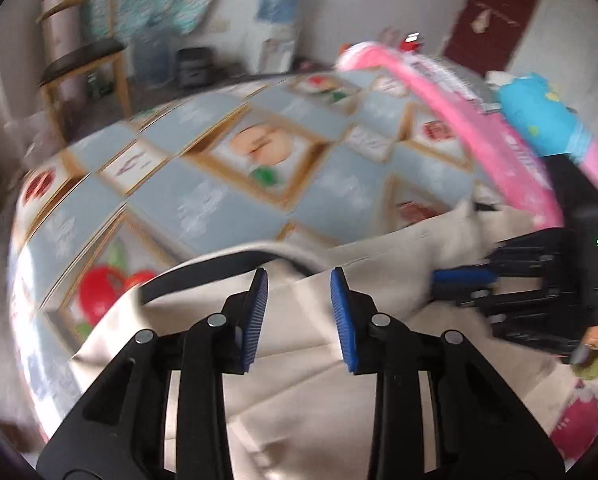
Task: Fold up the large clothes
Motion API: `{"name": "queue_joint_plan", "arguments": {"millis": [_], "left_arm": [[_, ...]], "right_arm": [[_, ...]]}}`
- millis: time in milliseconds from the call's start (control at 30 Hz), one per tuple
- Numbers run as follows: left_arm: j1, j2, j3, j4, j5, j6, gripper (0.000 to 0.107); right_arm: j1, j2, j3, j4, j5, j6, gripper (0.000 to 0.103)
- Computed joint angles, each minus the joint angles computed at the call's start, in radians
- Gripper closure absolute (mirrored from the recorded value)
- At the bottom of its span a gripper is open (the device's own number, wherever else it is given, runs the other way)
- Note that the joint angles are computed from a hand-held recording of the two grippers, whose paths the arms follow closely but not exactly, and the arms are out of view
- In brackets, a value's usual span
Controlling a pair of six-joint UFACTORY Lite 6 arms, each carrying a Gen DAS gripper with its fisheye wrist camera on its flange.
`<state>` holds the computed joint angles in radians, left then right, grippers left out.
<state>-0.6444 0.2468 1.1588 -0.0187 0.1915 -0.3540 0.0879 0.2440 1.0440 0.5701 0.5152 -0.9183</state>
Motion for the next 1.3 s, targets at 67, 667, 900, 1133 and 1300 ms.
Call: {"name": "queue_joint_plan", "arguments": {"millis": [67,667,900,1133,1300], "left_arm": [[-0.032,0.037,0.052,-0.066,0.007,0.081,0.077],[-0.103,0.181,0.118,0.212,0.056,-0.174,0.077],[-0.105,0.184,0.110,0.260,0.037,-0.228,0.077],[-0.096,0.176,0.097,0.202,0.019,-0.164,0.077],[-0.095,0.173,0.086,0.209,0.003,-0.177,0.077]], "right_arm": [[0.002,0.000,-0.002,-0.004,-0.005,0.001,0.093],[-0.135,-0.175,-0.042,0.145,0.093,-0.160,0.085],[0.088,-0.029,-0.042,0.049,-0.158,-0.069,0.085],[0.022,-0.116,-0.053,0.062,-0.066,-0.089,0.086],[0.043,-0.085,-0.099,-0.005,-0.150,-0.053,0.086]]}}
